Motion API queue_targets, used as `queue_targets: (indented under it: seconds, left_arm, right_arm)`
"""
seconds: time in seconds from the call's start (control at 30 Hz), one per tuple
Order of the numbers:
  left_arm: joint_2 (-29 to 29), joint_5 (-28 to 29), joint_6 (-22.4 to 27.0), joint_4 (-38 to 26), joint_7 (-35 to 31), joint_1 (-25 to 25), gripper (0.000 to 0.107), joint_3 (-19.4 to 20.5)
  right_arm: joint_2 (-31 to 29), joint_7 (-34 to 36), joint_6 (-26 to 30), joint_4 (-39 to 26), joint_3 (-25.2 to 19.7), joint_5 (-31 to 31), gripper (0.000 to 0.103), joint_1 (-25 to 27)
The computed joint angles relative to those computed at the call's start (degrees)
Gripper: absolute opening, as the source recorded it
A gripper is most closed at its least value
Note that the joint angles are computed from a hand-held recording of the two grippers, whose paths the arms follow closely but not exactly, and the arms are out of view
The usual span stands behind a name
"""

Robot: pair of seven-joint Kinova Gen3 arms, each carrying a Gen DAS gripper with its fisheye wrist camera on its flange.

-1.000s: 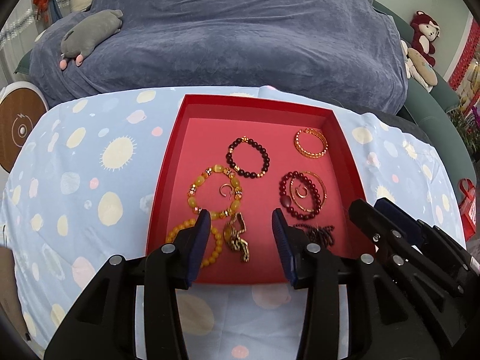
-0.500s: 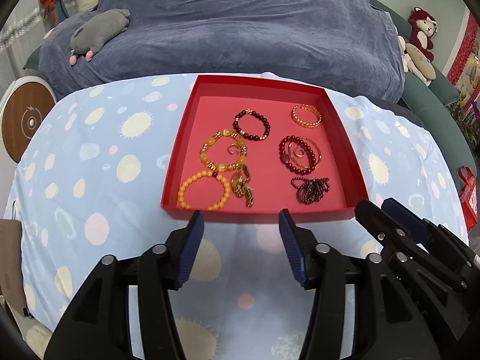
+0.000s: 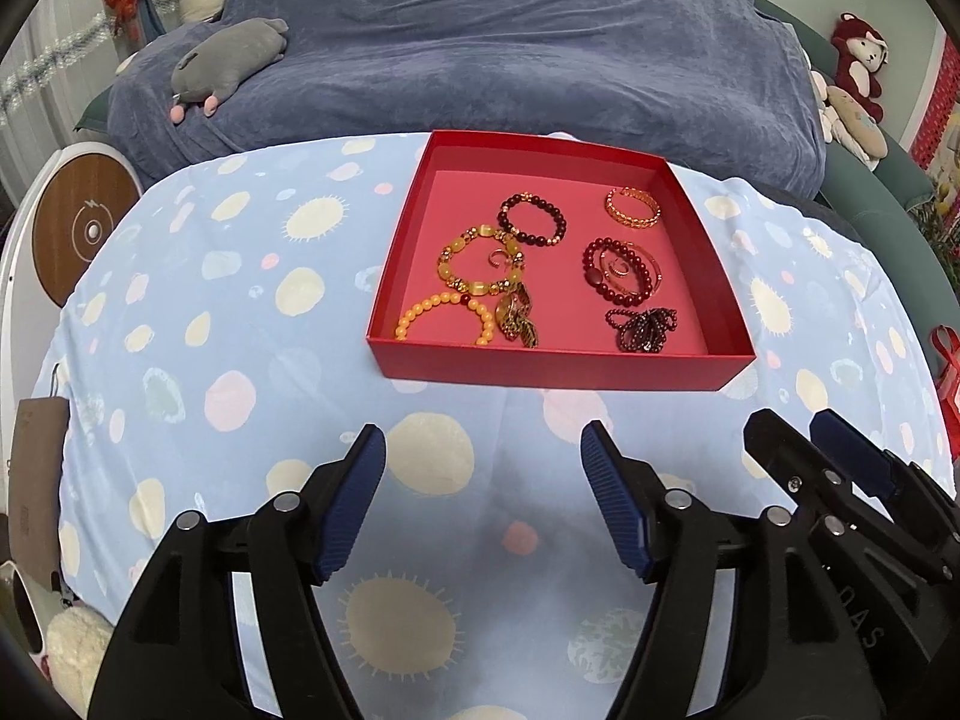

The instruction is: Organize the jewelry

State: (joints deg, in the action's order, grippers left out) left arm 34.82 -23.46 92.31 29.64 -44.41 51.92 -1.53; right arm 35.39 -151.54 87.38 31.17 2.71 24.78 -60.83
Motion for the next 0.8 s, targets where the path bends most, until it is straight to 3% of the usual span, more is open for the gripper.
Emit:
queue_targets:
  seconds: [0.37,0.53,0.8]
  left_arm:
    - [-2.3,-3.0,0.18,4.68,4.39,2.15,0.085,-0.2]
    - [-3.71,-4.07,-0.49,7.63,5.9,2.39,0.088,0.61]
    - [-5.57,-5.27,-2.16,11.59,7.87,2.63,0.095,1.9]
  right_arm:
    - [-2.67,-4.98,-0.06,5.51,-0.04,3.79,0.075,-2.74]
    - [-3.46,-5.8,-0.26,7.27,-0.73,5.16,0.084,-3.3]
    - [-5.59,-7.63,-1.74,11.35,-2.13,6.17,0.087,-3.48]
